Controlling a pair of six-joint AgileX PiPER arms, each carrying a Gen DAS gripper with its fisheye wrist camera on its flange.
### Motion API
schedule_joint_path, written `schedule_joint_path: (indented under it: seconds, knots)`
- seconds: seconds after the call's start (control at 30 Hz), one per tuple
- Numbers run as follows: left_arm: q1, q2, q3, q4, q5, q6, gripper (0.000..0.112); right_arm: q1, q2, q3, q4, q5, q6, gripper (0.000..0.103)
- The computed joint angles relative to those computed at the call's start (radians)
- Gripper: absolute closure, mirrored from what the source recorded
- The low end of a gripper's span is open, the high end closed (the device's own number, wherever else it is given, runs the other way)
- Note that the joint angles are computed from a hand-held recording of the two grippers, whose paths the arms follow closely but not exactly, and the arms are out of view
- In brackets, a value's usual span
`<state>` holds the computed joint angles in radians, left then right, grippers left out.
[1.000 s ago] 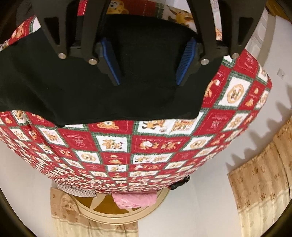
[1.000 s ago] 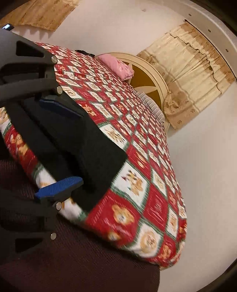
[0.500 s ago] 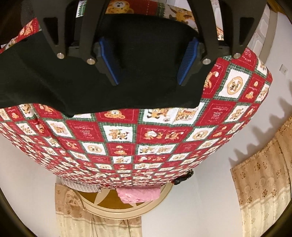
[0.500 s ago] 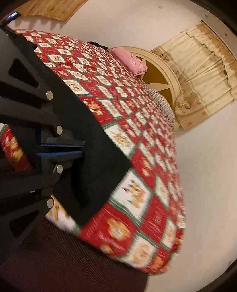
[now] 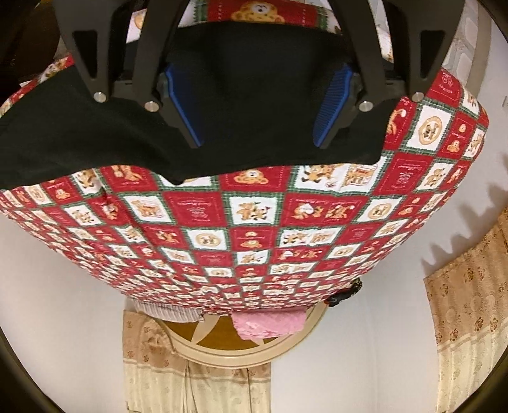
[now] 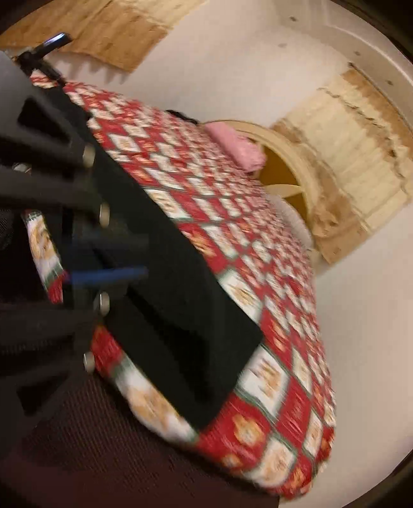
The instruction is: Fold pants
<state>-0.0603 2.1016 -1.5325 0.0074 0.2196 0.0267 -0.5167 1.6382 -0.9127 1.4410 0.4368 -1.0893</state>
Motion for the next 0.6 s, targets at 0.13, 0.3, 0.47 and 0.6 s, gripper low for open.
schedule_joint_path:
  seconds: [0.13,0.3,0.47,0.6]
  knots:
    - [0.011,0.012,0.000,-0.002,0.010,0.000,0.037,0.101,0.083,-0.009,0.086,-0.031,-0.062,0.034]
    - [0.043,0.031,-0.019,-0.062,0.050,0.015,0.037,0.217,0.121,-0.031,0.100,-0.049,-0.085,0.053]
    - [0.056,0.021,-0.004,-0.106,0.043,0.047,0.037,0.252,0.183,-0.052,0.208,-0.054,-0.147,0.094]
    - [0.048,0.018,-0.001,-0.033,0.029,-0.007,0.037,0.215,0.189,-0.049,0.159,0.024,-0.099,0.096]
